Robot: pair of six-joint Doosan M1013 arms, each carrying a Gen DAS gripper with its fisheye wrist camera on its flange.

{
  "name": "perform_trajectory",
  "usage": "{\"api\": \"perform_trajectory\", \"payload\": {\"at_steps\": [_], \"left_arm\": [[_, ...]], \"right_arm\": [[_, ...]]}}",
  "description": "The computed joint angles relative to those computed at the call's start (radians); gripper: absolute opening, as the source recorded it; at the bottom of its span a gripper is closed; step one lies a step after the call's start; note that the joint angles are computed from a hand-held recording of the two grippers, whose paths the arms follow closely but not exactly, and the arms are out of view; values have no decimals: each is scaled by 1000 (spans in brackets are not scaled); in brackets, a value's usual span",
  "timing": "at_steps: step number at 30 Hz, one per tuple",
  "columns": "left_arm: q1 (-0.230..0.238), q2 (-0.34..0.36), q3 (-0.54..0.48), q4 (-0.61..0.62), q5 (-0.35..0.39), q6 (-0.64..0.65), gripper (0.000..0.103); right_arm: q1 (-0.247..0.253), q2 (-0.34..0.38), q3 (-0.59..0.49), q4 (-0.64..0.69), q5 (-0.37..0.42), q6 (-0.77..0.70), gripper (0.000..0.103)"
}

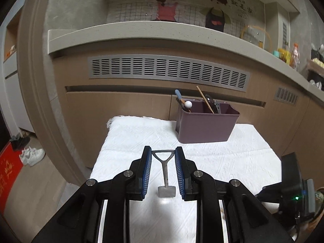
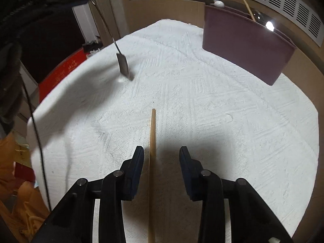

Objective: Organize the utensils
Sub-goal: 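Grasp the wooden chopstick with the right tool while the left holds the shovel utensil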

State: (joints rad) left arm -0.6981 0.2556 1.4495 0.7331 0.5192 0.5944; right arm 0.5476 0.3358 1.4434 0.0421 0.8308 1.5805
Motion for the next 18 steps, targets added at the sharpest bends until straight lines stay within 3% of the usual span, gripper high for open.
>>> {"api": "perform_trajectory", "payload": {"at_steps": [9, 14, 18], "left_arm": [[8, -38, 75, -37, -84, -8, 24], [3, -43, 80, -45, -83, 1, 24], [-2, -49, 77, -94, -95, 55, 24]], "right_arm": [[31, 37, -47, -105, 63, 43, 21], [25, 59, -76, -89, 83, 26, 5], [22, 38, -59, -103, 50, 57, 5]]}}
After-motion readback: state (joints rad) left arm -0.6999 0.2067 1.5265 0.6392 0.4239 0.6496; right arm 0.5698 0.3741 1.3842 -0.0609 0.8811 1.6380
